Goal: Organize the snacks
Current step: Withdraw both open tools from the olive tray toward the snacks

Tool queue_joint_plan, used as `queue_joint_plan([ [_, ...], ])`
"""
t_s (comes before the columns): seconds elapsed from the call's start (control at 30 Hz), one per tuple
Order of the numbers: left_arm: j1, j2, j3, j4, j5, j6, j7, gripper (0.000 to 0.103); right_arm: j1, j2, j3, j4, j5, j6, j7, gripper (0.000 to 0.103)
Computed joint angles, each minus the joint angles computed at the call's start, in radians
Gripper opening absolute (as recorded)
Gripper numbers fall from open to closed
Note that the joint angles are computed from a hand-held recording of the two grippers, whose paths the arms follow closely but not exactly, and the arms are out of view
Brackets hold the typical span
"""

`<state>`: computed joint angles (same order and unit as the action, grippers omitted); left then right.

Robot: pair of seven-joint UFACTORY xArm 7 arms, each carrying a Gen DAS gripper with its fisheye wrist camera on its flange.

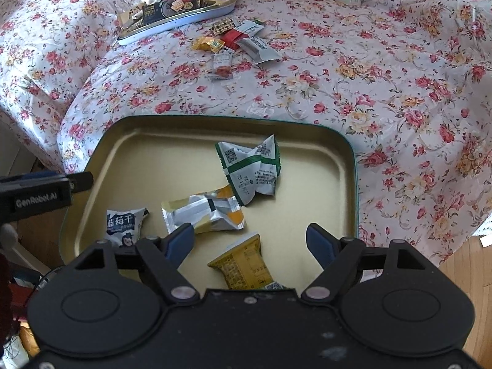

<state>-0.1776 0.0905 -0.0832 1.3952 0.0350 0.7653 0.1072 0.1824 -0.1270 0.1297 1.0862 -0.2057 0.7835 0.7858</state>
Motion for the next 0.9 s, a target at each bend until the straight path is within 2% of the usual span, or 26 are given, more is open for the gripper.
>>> queue_joint_plan([
  [0.27, -0.004, 0.11, 0.001, 0.155, -0.011, 0.031, 0.022, 0.061, -0.009, 0.075, -0.021, 0.103, 0.003, 0.027, -0.053, 0.084],
  [0.57, -0.028, 0.284, 0.005, 0.387, 0.004, 0.066, 0.026, 0.061, -0.023, 0.218, -0.063, 0.289, -0.013, 0.049, -0.122, 0.084],
  [0.77, -0.05, 0.435, 0.007, 0.587, 0.0, 0.105, 0.031, 0.061, -0.03, 0.329, -0.101, 0.42, -0.063, 0.037, -0.156, 0.084],
  [0.9, -0.069, 0.571, 0.012, 0.778, -0.006, 0.177, 0.031, 0.061, -0.032, 0.421, -0.131, 0.518, -0.096, 0.026, -0.17, 0.083],
])
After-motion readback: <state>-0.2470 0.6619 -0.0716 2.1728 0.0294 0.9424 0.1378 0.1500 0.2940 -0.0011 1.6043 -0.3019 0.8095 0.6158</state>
